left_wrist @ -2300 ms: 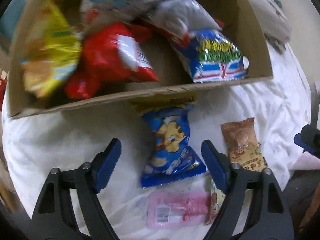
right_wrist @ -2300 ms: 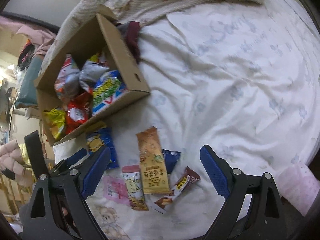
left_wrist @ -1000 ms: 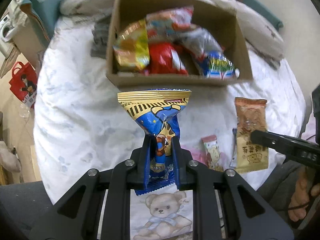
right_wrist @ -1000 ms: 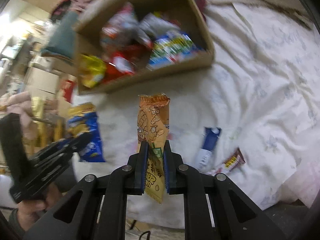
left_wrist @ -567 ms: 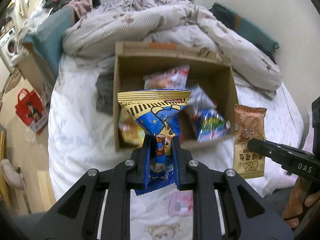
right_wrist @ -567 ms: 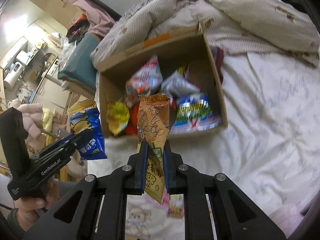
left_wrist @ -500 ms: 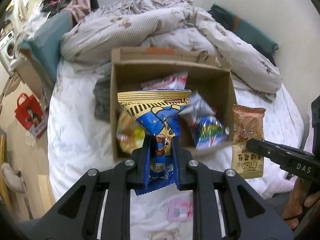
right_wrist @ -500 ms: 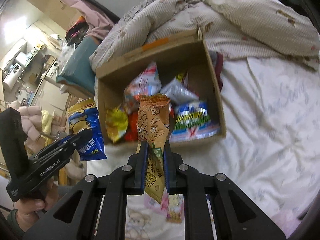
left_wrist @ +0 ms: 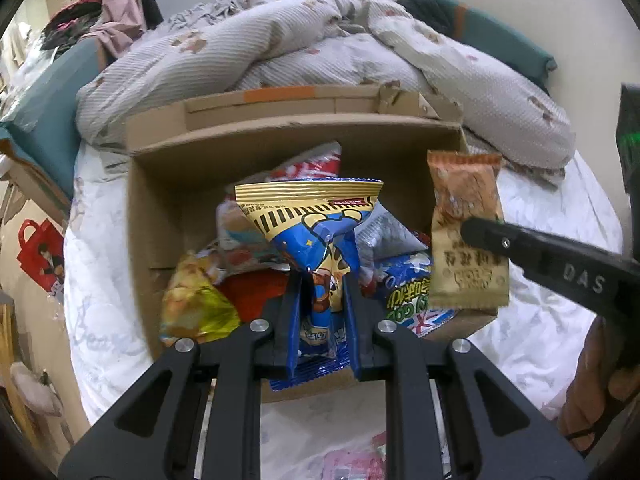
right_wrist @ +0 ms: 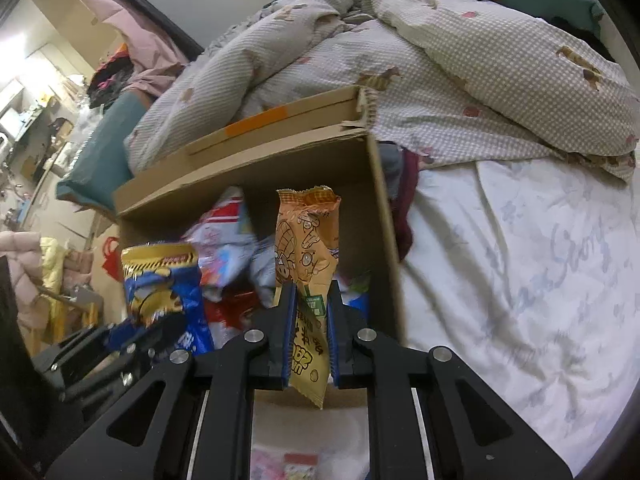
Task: Organize snacks
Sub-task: 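Carry both held snacks over the box and lower them in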
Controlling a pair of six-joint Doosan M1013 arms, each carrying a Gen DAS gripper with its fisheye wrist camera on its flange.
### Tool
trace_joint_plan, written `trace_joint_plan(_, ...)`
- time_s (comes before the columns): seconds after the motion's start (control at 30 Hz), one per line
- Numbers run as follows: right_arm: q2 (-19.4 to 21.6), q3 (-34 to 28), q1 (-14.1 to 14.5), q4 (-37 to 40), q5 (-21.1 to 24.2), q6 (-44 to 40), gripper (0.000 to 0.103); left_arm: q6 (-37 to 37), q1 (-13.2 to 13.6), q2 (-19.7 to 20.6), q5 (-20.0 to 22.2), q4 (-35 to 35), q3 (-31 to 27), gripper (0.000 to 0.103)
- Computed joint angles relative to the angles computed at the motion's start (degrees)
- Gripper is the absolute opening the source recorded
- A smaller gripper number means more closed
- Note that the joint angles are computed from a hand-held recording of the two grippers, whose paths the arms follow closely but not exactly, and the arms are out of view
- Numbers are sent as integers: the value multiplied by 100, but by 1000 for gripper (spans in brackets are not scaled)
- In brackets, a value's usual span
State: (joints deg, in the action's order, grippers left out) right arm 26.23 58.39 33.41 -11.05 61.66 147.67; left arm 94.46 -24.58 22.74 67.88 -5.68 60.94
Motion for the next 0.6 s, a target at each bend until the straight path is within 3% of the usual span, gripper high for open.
trace_joint_plan(0.2, 37, 11, -44, -74, 94, 17, 15, 0, -93, 16, -87, 164, 93, 16)
trace_joint_plan(0.6, -27, 230, -129, 86, -269, 297, 16, 53, -191, 22, -150, 371, 74, 18)
